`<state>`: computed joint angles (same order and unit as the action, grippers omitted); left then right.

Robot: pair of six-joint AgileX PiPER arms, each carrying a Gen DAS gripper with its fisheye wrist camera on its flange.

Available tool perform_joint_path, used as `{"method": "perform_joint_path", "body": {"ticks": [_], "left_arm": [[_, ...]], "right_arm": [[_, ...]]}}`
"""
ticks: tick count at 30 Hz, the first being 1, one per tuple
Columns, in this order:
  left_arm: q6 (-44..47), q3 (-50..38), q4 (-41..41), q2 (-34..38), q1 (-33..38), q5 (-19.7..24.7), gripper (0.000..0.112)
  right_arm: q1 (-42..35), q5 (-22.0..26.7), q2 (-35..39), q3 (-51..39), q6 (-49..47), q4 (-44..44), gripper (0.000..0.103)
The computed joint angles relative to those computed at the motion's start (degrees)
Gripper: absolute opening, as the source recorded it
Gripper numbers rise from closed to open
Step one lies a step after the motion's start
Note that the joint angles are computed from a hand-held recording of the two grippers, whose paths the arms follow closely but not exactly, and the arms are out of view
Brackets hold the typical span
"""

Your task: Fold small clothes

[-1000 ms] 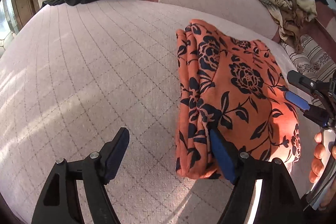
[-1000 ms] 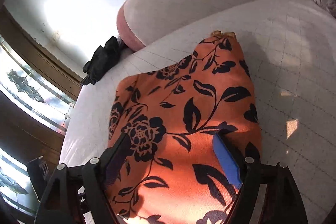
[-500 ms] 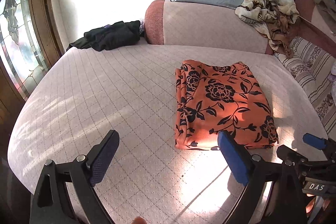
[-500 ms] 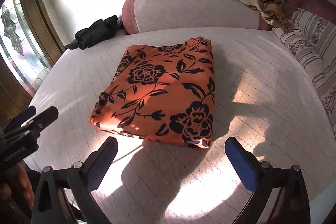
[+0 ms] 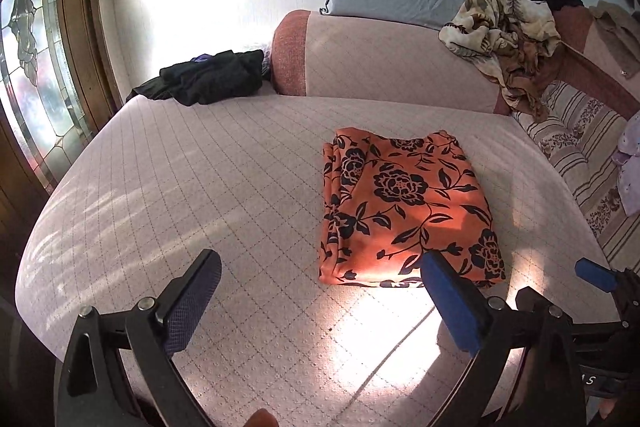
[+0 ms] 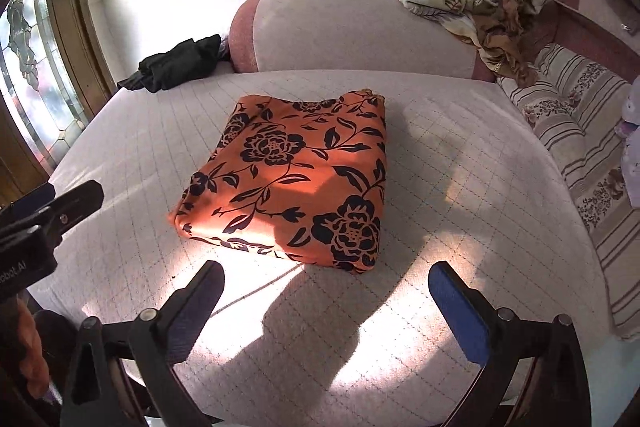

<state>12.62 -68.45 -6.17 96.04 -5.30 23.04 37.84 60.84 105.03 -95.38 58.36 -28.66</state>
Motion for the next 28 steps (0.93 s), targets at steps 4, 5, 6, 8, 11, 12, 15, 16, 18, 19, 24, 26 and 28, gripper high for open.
{"method": "perform_joint_path", "body": {"ticks": [4, 5, 6, 8, 11, 12, 15, 16, 18, 19, 24, 26, 28], "left_arm": [[-0.8, -0.8, 1.2, 1.1, -0.5, -0.1, 0.1], [0.1, -0.6, 0.3, 1.1, -0.4, -0.6, 0.1], [-1.2, -0.6, 1.6, 1.2, -0.8, -1.0, 0.1], [-6.4, -0.9, 7.4, 1.7, -2.0, -1.7, 0.1], [-10.8, -1.5, 11.7, 2.5, -3.0, -2.1, 0.1], [-9.3, -1.9, 10.0, 2.9, -2.9, -1.7, 0.1], [-10.2, -2.9, 10.5, 3.8, -3.1, -1.5, 0.1], [-12.2, -3.0, 12.4, 4.0, -3.4, -1.8, 0.1], [-12.7, -3.6, 12.5, 4.5, -3.4, -1.6, 0.1], [-11.3, -4.1, 10.9, 4.9, -3.2, -1.1, 0.1], [-12.9, -5.4, 11.9, 6.1, -3.3, -1.1, 0.1], [-15.0, -5.5, 14.0, 6.0, -3.6, -1.8, 0.1], [-12.2, -6.7, 11.1, 6.6, -3.3, -1.0, 0.1]], "right_arm": [[-0.2, 0.6, 1.0, -1.2, -0.9, 0.0, 0.103], [-0.3, 0.6, 1.3, -1.4, -1.0, 0.0, 0.103], [-0.3, 0.6, 1.5, -1.5, -1.0, -0.1, 0.103], [-0.7, 0.6, 1.9, -1.9, -1.2, 0.1, 0.103], [-0.8, 1.3, 2.8, -3.1, -2.1, -0.5, 0.103], [-0.8, 1.6, 3.1, -3.5, -2.4, -0.6, 0.103], [-1.5, 1.5, 3.4, -4.0, -3.1, -0.5, 0.103], [-1.6, 1.5, 3.5, -4.3, -3.3, -0.5, 0.103], [-1.9, 1.8, 4.1, -5.1, -4.2, 0.0, 0.103], [-1.8, 2.0, 4.4, -5.4, -4.6, -0.2, 0.103], [-2.2, 2.2, 5.3, -6.3, -5.8, 0.0, 0.103], [-2.3, 2.5, 5.7, -6.8, -6.1, -0.1, 0.103], [-2.5, 2.5, 5.8, -7.1, -6.2, 0.0, 0.103]]}}
